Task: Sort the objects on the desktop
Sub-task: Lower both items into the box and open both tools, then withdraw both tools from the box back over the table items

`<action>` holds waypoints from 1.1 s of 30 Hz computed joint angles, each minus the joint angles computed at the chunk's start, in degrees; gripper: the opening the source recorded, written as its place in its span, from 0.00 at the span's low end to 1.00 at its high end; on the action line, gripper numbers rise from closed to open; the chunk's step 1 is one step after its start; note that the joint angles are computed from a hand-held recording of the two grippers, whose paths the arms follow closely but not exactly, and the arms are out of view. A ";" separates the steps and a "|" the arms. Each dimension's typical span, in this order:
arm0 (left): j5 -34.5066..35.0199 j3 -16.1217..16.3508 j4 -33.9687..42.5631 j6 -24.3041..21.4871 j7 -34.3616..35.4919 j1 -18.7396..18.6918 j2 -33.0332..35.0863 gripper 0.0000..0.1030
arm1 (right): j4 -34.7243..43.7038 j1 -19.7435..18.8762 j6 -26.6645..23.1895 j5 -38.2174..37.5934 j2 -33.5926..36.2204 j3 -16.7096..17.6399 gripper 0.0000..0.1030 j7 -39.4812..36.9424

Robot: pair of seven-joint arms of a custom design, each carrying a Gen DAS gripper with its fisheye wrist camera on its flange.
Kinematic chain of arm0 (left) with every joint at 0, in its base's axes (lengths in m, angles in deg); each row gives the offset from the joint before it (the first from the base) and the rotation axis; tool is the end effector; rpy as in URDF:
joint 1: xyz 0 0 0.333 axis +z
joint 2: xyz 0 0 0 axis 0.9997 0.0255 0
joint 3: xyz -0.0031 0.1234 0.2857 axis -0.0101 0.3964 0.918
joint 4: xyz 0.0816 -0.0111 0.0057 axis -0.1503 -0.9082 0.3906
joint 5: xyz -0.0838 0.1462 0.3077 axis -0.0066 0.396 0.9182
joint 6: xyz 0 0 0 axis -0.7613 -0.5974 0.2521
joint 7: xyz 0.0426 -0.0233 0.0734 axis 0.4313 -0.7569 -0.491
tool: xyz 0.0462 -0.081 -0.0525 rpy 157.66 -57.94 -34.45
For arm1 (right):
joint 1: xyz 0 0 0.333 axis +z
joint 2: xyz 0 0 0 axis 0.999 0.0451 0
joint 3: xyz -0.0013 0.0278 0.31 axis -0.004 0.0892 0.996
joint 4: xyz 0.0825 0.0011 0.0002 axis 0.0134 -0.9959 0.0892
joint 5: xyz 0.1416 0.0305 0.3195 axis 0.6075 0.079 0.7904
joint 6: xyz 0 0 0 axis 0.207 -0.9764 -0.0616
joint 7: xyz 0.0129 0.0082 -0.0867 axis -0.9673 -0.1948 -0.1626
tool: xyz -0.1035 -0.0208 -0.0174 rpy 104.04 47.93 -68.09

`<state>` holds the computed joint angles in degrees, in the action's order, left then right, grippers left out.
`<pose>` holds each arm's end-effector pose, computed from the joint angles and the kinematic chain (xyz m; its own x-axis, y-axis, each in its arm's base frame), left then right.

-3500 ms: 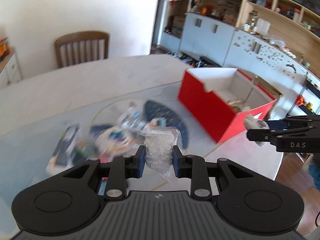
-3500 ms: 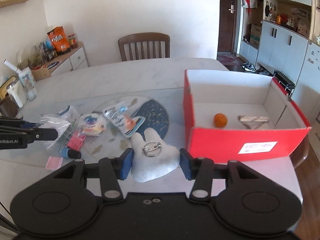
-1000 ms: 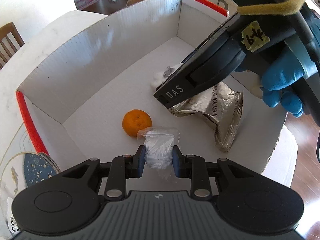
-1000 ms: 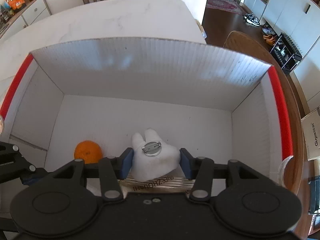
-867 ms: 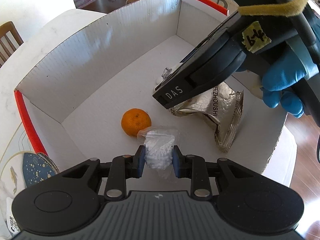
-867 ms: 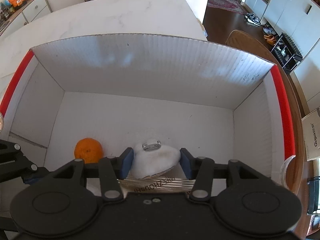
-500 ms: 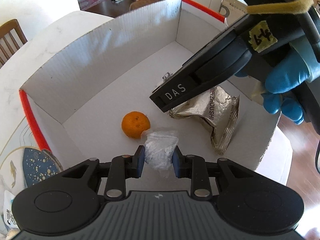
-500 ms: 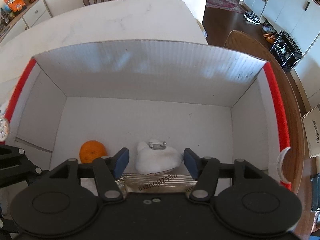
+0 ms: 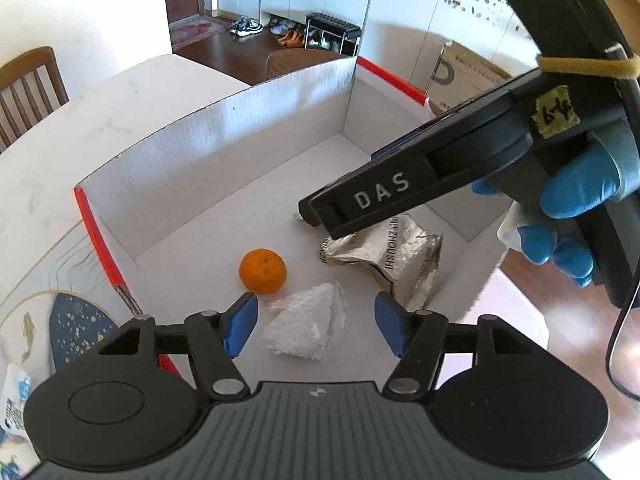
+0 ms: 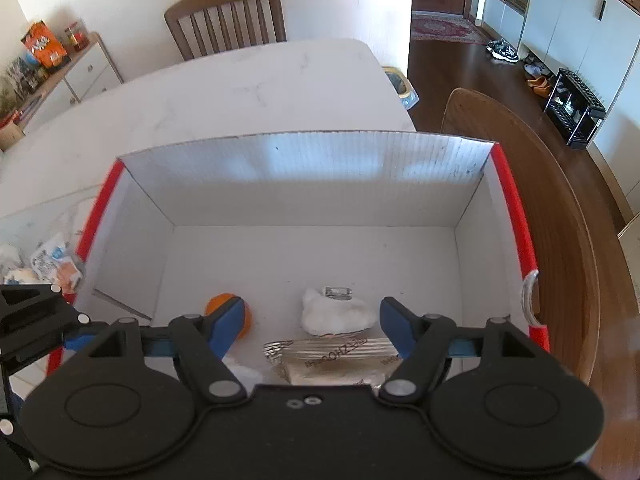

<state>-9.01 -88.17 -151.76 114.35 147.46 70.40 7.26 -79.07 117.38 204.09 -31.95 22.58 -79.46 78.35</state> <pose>0.3701 -0.1525 0.3875 -0.7227 -0.6792 0.1283 -0.6361 0.5809 -0.5078 0.4623 0.3817 0.3722 0.3615 -0.9280 -0.0905 -0.8409 -0.2825 -0.4615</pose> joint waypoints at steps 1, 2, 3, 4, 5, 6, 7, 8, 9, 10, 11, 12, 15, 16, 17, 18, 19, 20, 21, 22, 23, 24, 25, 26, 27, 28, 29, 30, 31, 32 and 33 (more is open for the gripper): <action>0.13 -0.30 -0.25 0.02 -1.02 0.05 -0.53 0.62 | -0.70 -0.43 0.59 0.37 -0.60 0.14 0.74 -0.39; -0.59 -0.63 0.20 0.76 -1.32 -0.49 0.13 0.62 | -1.38 -0.85 1.32 0.70 -1.11 0.37 0.75 -1.04; -1.75 -0.05 -0.45 0.70 -0.12 -0.88 -0.83 0.62 | -2.46 -0.73 2.18 0.58 -1.94 0.20 0.75 -0.56; -3.17 0.31 -1.29 1.22 1.33 -1.45 -1.69 0.62 | -3.48 -0.55 2.79 0.58 -2.95 0.16 0.75 0.10; -4.59 0.34 -2.00 2.32 2.57 -2.08 -2.03 0.62 | -4.59 -0.16 3.41 0.31 -4.03 0.06 0.76 1.13; -5.05 0.34 -2.75 2.85 3.13 -2.30 -2.99 0.62 | -5.58 -0.32 4.45 0.45 -4.92 0.17 0.76 1.42; -5.66 0.68 -3.06 2.80 3.79 -2.61 -3.55 0.62 | -6.08 -0.42 5.28 0.52 -5.39 0.25 0.77 1.63; -6.39 1.72 -3.62 1.92 5.13 -2.67 -4.55 0.62 | -6.64 -0.27 5.89 0.38 -5.95 0.28 0.77 2.14; -7.44 1.59 -3.14 1.91 5.22 -3.15 -4.39 0.62 | -7.38 -0.62 6.74 0.86 -6.56 0.64 0.77 1.78; -8.32 1.73 -3.28 1.83 5.66 -3.29 -4.71 0.62 | -7.86 -0.86 7.44 1.15 -7.02 0.88 0.77 1.36; -8.91 1.87 -3.74 1.62 5.98 -3.25 -5.54 0.62 | -7.91 -0.74 7.97 0.77 -7.04 0.69 0.78 1.61; -9.67 2.23 -4.16 1.20 6.63 -3.30 -6.41 0.62 | -8.30 -0.58 8.36 0.58 -7.51 0.67 0.78 1.95; -11.40 3.03 -5.18 0.07 8.72 -3.21 -8.56 0.62 | -9.67 -0.41 10.29 0.84 -8.72 1.01 0.80 2.39; -12.45 2.70 -4.97 0.58 9.16 -3.52 -8.40 0.63 | -10.15 -0.20 10.94 0.53 -9.16 0.93 0.81 2.94; -13.27 2.83 -5.28 0.61 9.94 -3.59 -8.83 0.65 | -10.52 0.18 11.46 -0.16 -9.56 0.66 0.82 3.90; -13.83 3.12 -5.73 0.27 10.72 -3.50 -9.63 0.70 | -10.91 0.48 12.05 -0.82 -9.97 0.47 0.82 4.83; -14.20 3.15 -5.83 0.13 11.22 -3.40 -9.99 0.71 | -11.34 0.46 12.54 -0.77 -10.43 0.67 0.83 5.10; -14.52 3.45 -6.27 -0.25 11.96 -3.20 -10.86 0.71 | -11.56 0.39 12.88 -0.45 -10.67 0.97 0.83 5.18; -14.45 3.65 -6.53 -0.72 12.30 -2.85 -11.43 0.71 | -12.01 0.24 13.41 0.29 -11.08 1.44 0.83 5.04; -14.30 3.96 -6.89 -1.41 12.62 -2.45 -12.16 0.74 | -12.10 0.55 13.68 -0.14 -11.23 1.31 0.84 5.80; -14.01 4.49 -7.32 -2.43 13.03 -1.98 -13.07 0.75 | -12.15 1.30 13.75 -1.84 -11.44 0.67 0.84 7.61; -13.49 4.86 -7.76 -3.40 13.01 -1.35 -14.01 0.79 | -12.17 2.27 13.69 -4.59 -11.77 -0.19 0.84 10.08; -13.29 5.42 -8.16 -4.31 13.36 -0.82 -14.81 0.80 | -12.12 3.07 13.70 -7.52 -11.99 -0.95 0.85 12.79; -13.23 6.03 -8.68 -5.16 13.92 -0.31 -15.83 0.80 | -12.11 3.60 13.88 -10.05 -12.15 -1.40 0.86 15.21; -11.85 6.92 -9.67 -6.75 13.99 1.02 -18.00 0.81 | -12.30 3.87 14.21 -11.98 -12.44 -1.56 0.86 17.18; -11.79 7.42 -10.18 -7.16 14.67 1.56 -19.01 0.83 | -12.28 4.33 14.45 -14.60 -12.66 -1.89 0.86 19.99; -11.67 7.88 -10.70 -7.38 15.33 2.19 -20.03 0.85 | -12.19 4.78 14.58 -17.60 -12.85 -2.25 0.87 23.15; -11.94 8.31 -10.85 -7.30 16.25 2.54 -20.18 0.89 | -11.99 5.10 14.64 -20.40 -12.99 -2.41 0.87 26.07; -11.80 9.08 -11.25 -7.83 17.15 3.19 -21.10 0.94 | -11.70 5.37 14.55 -22.99 -13.09 -2.40 0.87 28.84; -11.68 9.64 -11.60 -8.28 17.86 3.83 -21.92 0.96 | -11.37 5.57 14.32 -25.33 -13.16 -2.28 0.87 31.47; -11.31 10.15 -12.16 -8.79 18.37 4.65 -23.16 1.00 | -11.03 5.79 14.40 -27.78 -13.13 -2.13 0.88 34.22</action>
